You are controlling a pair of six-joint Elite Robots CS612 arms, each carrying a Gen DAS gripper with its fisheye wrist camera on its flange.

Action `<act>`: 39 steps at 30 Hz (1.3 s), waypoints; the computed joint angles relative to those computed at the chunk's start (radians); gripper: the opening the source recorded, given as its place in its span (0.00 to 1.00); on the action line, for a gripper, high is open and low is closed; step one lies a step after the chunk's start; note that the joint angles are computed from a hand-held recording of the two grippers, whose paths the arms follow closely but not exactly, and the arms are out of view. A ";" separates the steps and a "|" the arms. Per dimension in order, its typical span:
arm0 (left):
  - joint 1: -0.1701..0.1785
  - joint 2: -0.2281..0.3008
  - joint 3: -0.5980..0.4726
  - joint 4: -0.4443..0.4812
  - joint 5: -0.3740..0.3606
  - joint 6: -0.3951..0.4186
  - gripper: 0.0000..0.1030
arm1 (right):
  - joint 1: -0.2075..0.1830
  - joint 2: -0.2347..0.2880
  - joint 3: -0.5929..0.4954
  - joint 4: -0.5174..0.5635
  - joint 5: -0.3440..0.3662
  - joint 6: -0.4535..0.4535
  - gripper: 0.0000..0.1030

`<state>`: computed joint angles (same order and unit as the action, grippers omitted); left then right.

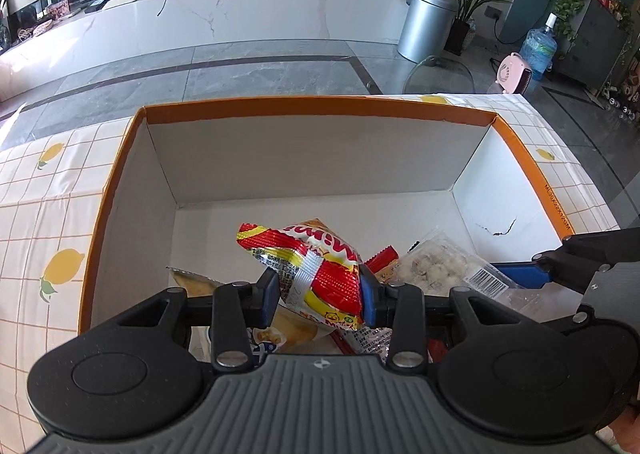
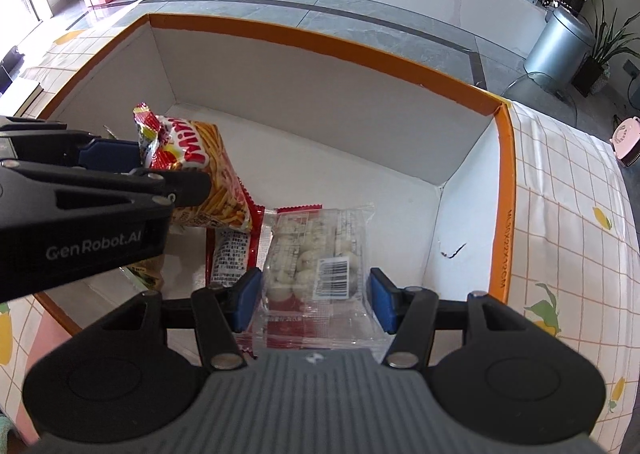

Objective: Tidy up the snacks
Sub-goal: 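Open both tools to drop the bags into the box, then move both tools back toward the remaining snacks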

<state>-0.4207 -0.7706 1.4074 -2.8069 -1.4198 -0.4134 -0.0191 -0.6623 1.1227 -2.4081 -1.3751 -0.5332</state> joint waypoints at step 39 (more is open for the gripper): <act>-0.096 -0.083 0.093 -0.099 0.343 0.158 0.87 | -0.013 -0.109 0.146 -0.185 -0.001 0.009 0.88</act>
<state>-0.5169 -0.8538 1.5004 -2.9057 -1.0770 -0.2553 -0.0316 -0.7709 1.2682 -2.5930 -1.3763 -0.5246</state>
